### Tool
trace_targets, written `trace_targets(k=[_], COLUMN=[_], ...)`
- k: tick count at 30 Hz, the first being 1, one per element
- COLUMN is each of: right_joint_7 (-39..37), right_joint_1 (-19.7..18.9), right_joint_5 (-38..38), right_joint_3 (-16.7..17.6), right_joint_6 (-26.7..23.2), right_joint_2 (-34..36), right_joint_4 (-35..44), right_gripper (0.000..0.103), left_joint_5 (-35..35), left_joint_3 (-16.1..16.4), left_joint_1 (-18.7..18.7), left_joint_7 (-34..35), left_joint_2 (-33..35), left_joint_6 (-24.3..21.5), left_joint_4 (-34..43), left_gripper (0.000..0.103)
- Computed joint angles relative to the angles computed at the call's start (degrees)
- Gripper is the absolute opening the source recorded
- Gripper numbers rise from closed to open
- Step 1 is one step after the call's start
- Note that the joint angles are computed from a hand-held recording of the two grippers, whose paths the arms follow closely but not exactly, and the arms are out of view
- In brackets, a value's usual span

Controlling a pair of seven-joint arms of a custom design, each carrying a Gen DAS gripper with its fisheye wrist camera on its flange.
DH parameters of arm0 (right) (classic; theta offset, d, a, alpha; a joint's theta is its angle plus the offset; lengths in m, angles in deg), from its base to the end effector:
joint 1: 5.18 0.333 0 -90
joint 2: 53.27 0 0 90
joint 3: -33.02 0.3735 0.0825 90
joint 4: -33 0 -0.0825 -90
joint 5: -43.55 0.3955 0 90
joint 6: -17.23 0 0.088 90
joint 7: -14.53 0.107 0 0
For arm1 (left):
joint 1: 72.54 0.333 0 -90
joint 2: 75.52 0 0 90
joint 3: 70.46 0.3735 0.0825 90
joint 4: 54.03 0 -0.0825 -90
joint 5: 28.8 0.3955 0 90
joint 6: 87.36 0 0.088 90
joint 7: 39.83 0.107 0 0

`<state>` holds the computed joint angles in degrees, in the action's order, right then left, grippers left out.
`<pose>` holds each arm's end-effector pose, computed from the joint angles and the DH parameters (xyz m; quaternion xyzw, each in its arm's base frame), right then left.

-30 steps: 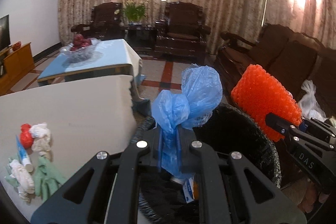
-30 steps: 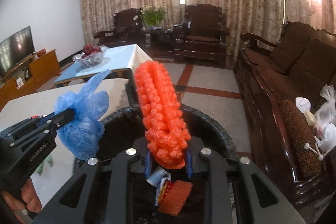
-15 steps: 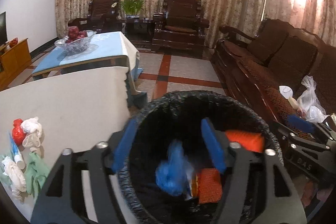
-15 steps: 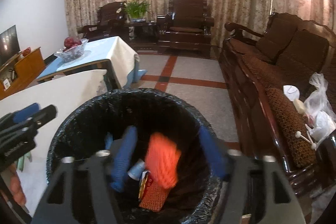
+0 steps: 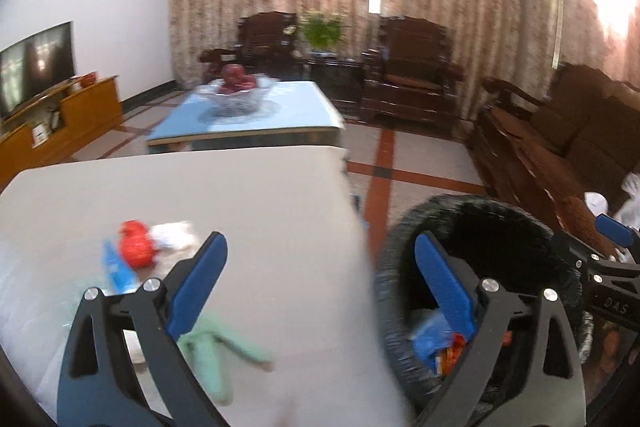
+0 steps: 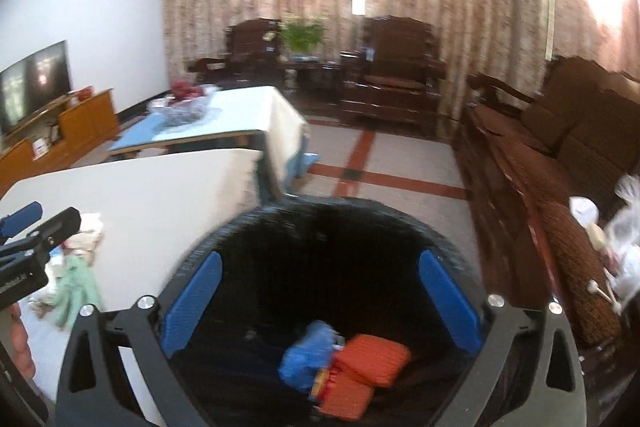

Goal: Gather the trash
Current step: 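Open both tools over the bin to drop the bag and sleeve, then grasp the white tissue with the left tool while the right tool grasps the green glove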

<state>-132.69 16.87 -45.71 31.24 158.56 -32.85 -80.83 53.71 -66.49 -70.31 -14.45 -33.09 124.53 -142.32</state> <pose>0.6065 0.2274 0.3408 -0.4411 0.7598 -0.4072 0.2498 0.7201 -0.0659 0.3363 -0.4430 0.7525 -0.4275 0.2342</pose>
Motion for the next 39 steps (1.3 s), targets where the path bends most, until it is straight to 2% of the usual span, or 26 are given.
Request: trace_targets(k=[1,7,16,19,20,22,24,28,31,37,39], right_joint_7=[-0.8,-3.5,-9.8,-13.1,-14.2,-17.2,-22.8,-32.3,-41.4,-57.9,-61.4], right_joint_1=[0.1,1.8,5.4,6.3,6.5,6.7,6.0,5.2,3.6,1.8,1.7], right_joint_5=[-0.4,-2.1,1.8,5.0,6.0,8.6,12.9,20.4,27.5,38.3,40.8], right_joint_3=[0.3,-0.1,-2.9,-3.5,-3.7,-3.9,-3.0,-1.4,1.7,6.7,7.3], right_joint_6=[0.9,6.4,14.9,16.7,17.4,18.5,19.5,19.8,18.8,15.7,15.1], right_joint_2=[1.0,6.6,18.0,22.2,23.6,26.1,29.6,34.3,38.6,44.9,46.1], right_joint_4=[1.7,10.5,26.4,31.7,33.4,36.6,41.0,46.8,52.1,60.7,62.1], right_gripper=[0.097,0.097,0.097,0.097,0.097,0.094,0.092,0.085,0.081,0.073,0.067], left_joint_5=[-1.3,-6.5,-9.8,-10.1,-9.5,-6.6,-7.3,-11.2,-14.1,-18.3,-19.9], left_joint_3=[-0.7,0.1,-2.8,-5.1,-6.8,-14.8,-20.3,-26.5,-29.2,-27.3,-27.9], left_joint_1=[1.4,5.4,13.2,15.8,17.3,23.3,27.3,31.6,33.2,31.5,31.8], left_joint_7=[1.6,5.4,7.5,8.7,8.9,9.9,13.5,20.5,25.1,28.6,30.5], left_joint_2=[-0.4,-1.1,1.0,1.8,2.2,3.6,4.9,6.8,8.3,8.9,9.4], left_joint_6=[-0.9,-3.7,-11.0,-13.2,-14.2,-18.5,-21.4,-25.0,-26.7,-26.4,-27.1], left_joint_4=[-0.8,-2.2,0.4,0.9,1.2,2.2,1.9,1.4,1.7,2.2,2.4], left_gripper=[0.092,0.092,0.092,0.092,0.092,0.092,0.092,0.092,0.092,0.092,0.092])
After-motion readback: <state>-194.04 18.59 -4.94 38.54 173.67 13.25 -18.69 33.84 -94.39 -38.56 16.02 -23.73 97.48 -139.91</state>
